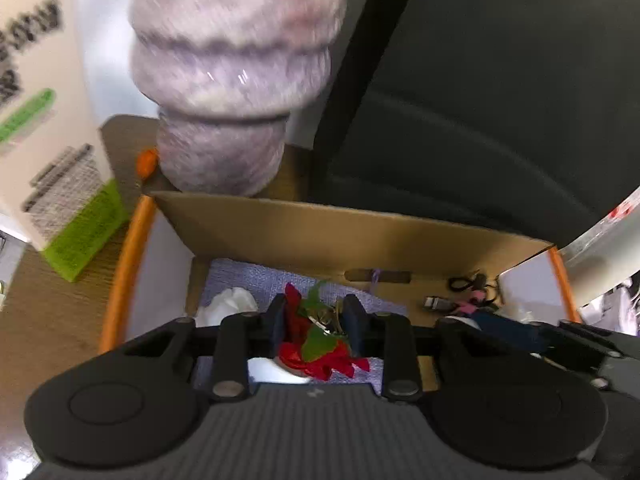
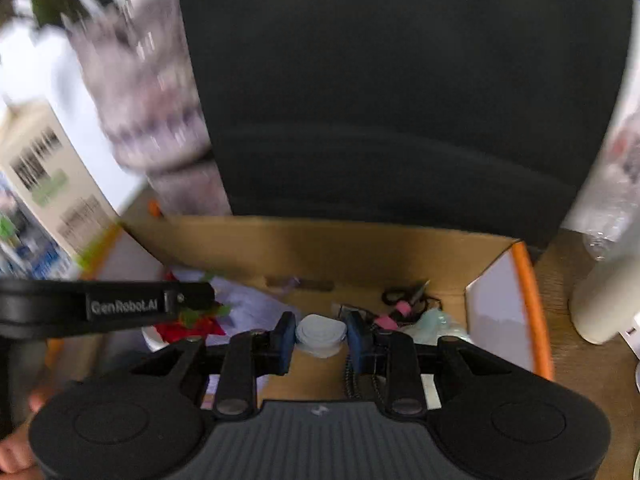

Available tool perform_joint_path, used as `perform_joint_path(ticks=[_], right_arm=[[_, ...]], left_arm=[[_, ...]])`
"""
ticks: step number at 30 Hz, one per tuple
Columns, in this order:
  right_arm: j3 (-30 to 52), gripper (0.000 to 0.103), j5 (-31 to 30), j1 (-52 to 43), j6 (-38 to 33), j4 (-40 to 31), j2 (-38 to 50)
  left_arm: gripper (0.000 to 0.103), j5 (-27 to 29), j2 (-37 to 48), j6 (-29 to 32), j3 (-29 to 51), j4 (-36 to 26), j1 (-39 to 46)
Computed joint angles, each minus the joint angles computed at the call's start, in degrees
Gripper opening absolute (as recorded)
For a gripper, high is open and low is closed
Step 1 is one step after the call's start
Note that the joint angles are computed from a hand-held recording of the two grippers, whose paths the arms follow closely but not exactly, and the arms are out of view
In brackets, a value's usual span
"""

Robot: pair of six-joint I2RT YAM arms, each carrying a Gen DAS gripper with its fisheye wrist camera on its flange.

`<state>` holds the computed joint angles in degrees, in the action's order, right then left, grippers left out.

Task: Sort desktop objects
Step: 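Lower the rose and white lid into the box while both tools open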

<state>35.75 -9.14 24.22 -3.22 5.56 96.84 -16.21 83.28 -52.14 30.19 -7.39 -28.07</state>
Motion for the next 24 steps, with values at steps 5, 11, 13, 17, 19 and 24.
perform_joint_path(ticks=[5, 11, 13, 17, 19, 24], right_arm=[[1.9, 0.026, 1.7, 1.4, 0.2, 2.6, 7.7], [0.2, 0.044, -1.7, -1.5, 0.5, -3.9, 0.1], [-0.9, 0.056, 0.0, -2.6, -0.9, -6.5, -5.6], [-2.4, 0.070, 3.3, -4.7, -3.7, -15.6, -17.3], [-4.2, 0.072, 2.6, -7.4, -5.7, -19.5, -23.7], [-8.4, 0.072, 0.1, -11.1, -7.3, -27.6, -37.8]], left_arm=[[0.062, -2.7, 4.9, 1.9, 3.4, -1.3, -1.1], [0.088, -7.5, -3.3, 2.2, 2.8, -6.7, -5.6], [0.103, -11.6, -7.5, -0.7, 4.0, -13.3, -8.6], [0.103, -14.3, -11.9, -10.6, 8.6, -28.3, -14.3], [0.103, -15.7, -12.0, -15.7, 10.8, -35.0, -18.3], [0.103, -19.4, -11.6, -32.9, 14.5, -48.2, -33.0]])
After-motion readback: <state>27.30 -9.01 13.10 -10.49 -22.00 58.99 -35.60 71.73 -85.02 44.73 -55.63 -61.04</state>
